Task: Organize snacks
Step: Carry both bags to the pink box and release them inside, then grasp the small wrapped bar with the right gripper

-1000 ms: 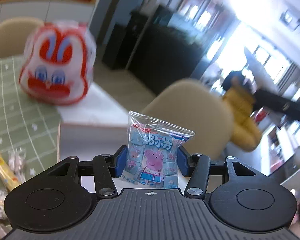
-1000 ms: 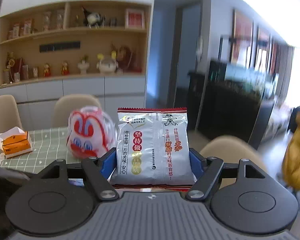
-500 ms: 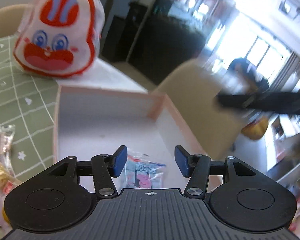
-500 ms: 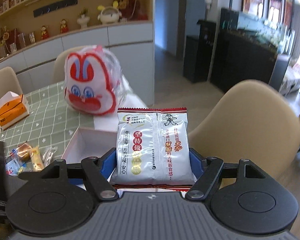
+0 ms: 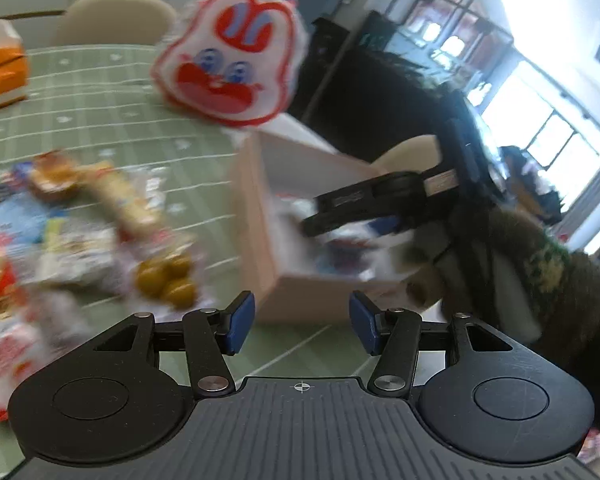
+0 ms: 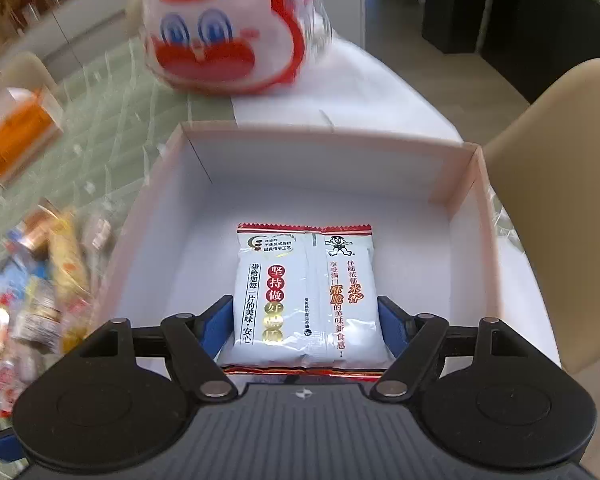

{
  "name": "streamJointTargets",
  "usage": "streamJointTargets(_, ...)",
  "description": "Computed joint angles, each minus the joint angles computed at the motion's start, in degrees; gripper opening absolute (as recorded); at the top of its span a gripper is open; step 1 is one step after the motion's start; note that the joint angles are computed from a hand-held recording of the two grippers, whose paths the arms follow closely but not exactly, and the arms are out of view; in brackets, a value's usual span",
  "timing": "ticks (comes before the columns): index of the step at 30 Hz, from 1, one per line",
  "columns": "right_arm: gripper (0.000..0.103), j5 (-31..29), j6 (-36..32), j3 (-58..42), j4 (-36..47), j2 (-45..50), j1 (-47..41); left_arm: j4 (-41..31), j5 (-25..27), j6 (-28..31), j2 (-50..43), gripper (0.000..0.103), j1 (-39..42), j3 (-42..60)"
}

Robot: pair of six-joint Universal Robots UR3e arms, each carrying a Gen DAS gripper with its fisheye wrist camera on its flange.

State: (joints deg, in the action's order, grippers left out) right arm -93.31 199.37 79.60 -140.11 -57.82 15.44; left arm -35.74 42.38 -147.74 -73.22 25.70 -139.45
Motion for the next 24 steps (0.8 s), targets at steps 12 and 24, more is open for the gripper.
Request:
streamJointTargets(12,0.082,-2.84,-4.78,-1.63,2.42,-2.82,1.81,-28.43,1.11,18.84,13.88,0.058,23.77,-0.68)
streamJointTargets(24,0.083,-20.68,1.18,17.71,-20.27,-12.85,14.80,-35.27,0.75,25.18,16.41,0.058,25.55,-0.88)
